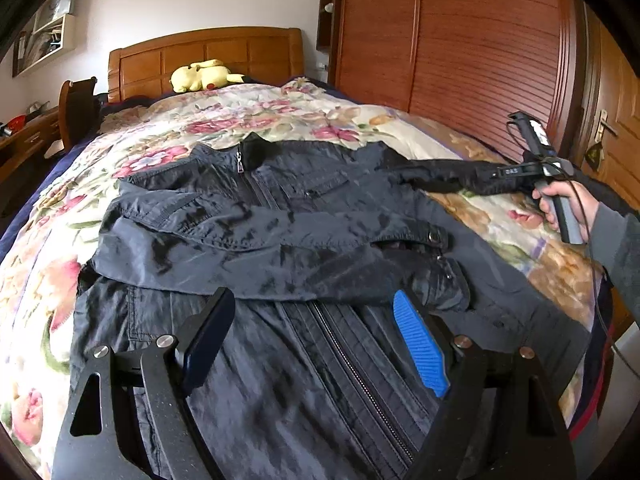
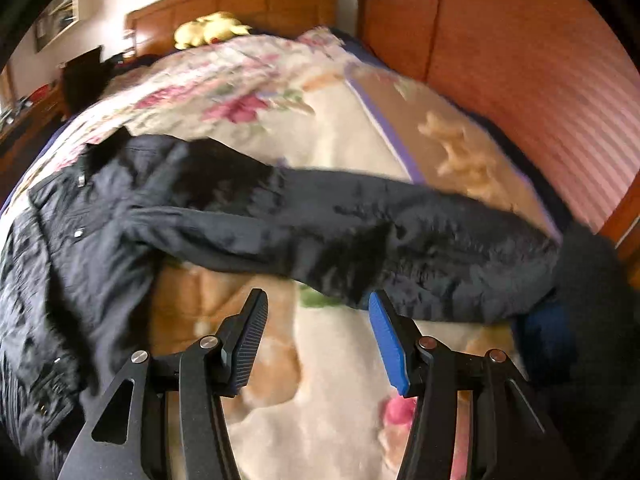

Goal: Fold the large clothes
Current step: 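Open the right gripper and move it to the other sleeve, then grasp the sleeve cuff with the right gripper and lay it across the jacket front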

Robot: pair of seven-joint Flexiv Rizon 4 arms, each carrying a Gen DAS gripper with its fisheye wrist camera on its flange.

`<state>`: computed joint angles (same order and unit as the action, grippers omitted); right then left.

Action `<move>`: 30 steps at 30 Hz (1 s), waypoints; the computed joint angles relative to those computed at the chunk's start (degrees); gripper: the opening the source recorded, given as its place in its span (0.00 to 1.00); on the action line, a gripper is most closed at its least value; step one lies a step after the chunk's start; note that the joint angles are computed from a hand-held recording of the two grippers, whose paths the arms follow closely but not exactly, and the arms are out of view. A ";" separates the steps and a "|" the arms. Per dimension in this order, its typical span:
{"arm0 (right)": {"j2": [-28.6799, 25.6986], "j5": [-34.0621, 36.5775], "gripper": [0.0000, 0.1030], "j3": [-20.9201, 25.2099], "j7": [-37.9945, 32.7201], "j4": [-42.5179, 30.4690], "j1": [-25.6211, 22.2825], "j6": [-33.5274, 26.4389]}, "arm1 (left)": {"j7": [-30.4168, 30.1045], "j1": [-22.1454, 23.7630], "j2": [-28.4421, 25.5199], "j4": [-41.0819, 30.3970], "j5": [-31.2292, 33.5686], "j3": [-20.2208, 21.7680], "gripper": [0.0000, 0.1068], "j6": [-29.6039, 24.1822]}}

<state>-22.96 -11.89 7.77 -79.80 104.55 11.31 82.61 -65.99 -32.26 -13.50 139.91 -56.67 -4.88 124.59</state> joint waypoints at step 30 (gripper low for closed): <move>-11.56 -30.37 0.04 -19.21 25.06 -16.15 16.00 -6.69 | 6.04 -1.54 0.62 -0.37 -8.40 -1.86 0.77 0.32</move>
<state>-34.52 -42.26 -11.44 -54.74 88.40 27.31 75.92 -59.95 -33.80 -12.88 139.54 -65.07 -6.74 124.91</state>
